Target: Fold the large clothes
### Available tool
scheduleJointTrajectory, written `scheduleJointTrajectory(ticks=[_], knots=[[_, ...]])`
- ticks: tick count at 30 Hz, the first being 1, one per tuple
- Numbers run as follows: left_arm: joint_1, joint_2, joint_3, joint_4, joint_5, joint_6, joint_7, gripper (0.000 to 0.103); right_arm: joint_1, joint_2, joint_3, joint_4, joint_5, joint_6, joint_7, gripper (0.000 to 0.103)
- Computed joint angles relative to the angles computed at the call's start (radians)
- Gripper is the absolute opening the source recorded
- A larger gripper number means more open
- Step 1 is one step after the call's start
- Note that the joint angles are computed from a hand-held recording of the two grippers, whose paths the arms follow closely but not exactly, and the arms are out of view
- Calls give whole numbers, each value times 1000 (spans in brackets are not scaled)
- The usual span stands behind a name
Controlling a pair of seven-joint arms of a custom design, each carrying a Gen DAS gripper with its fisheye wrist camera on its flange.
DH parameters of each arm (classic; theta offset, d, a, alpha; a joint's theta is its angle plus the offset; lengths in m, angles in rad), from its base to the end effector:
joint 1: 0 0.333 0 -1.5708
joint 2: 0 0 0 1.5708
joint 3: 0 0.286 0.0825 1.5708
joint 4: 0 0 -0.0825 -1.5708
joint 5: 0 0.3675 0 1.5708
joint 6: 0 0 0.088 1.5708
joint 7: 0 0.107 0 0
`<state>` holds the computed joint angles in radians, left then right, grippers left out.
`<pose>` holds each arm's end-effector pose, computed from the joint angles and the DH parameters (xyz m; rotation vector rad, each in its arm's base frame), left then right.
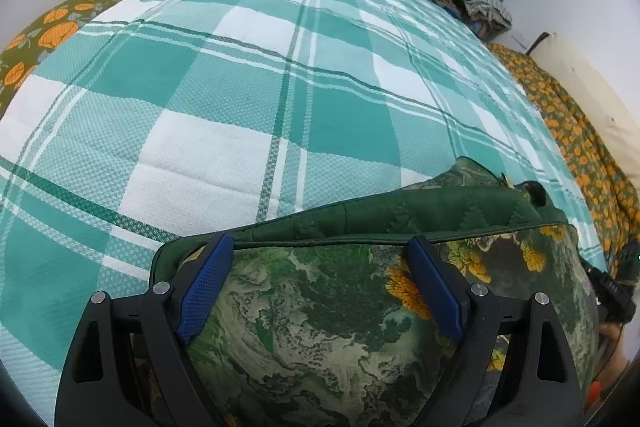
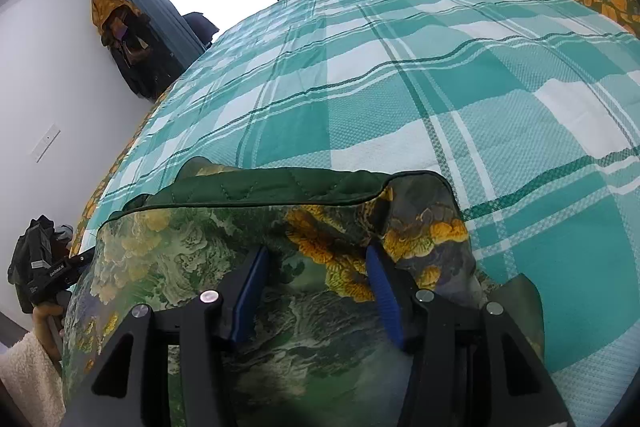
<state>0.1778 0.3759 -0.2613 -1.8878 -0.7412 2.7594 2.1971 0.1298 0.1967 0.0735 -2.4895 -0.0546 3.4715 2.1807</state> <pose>0.6389 -0.0130 0.3415 -1.9658 2.0428 -1.0000 0.4985 0.1092 0.2904 -1.3618 1.9571 -0.3544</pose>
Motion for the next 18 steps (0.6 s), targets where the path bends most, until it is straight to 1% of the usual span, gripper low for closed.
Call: scheduleJointTrajectory(ticks=[2, 3, 4, 6, 8, 10, 11, 12, 14, 15, 16, 18], knots=[[-34, -34, 45, -4, 91, -40, -95, 89, -6, 1, 4, 0, -5, 1, 4, 52], [-38, -67, 51, -25, 108, -42, -115, 89, -15, 0, 10, -1, -16, 3, 12, 52], [-34, -94, 47, -44, 97, -36, -111, 89, -26, 0, 16, -1, -29, 3, 22, 52], [-13, -187, 31, -109, 5, -49, -44, 89, -34, -1, 21, -1, -43, 2, 34, 52], [-14, -294, 34, -187, -105, -58, 51, 90, -29, -2, 16, -1, -42, -1, 33, 52], [-36, -410, 47, -269, -211, -75, 169, 92, -19, -1, 8, 0, -32, 0, 25, 52], [-55, -459, 56, -302, -257, -95, 230, 94, -16, -2, 6, -2, -29, 2, 23, 52], [-76, -489, 65, -320, -274, -126, 272, 96, -23, -1, 12, -1, -37, 4, 30, 52], [-118, -508, 73, -326, -232, -195, 302, 96, -19, -1, 9, 1, -33, -1, 28, 52], [-143, -500, 67, -320, -194, -211, 302, 96, -13, -1, 4, 1, -27, -2, 22, 52], [-166, -485, 62, -312, -164, -204, 297, 96, -9, -1, 2, 0, -22, -4, 17, 52], [-218, -413, 36, -274, -59, -144, 233, 96, 2, -5, -5, -2, -7, -6, 6, 52]])
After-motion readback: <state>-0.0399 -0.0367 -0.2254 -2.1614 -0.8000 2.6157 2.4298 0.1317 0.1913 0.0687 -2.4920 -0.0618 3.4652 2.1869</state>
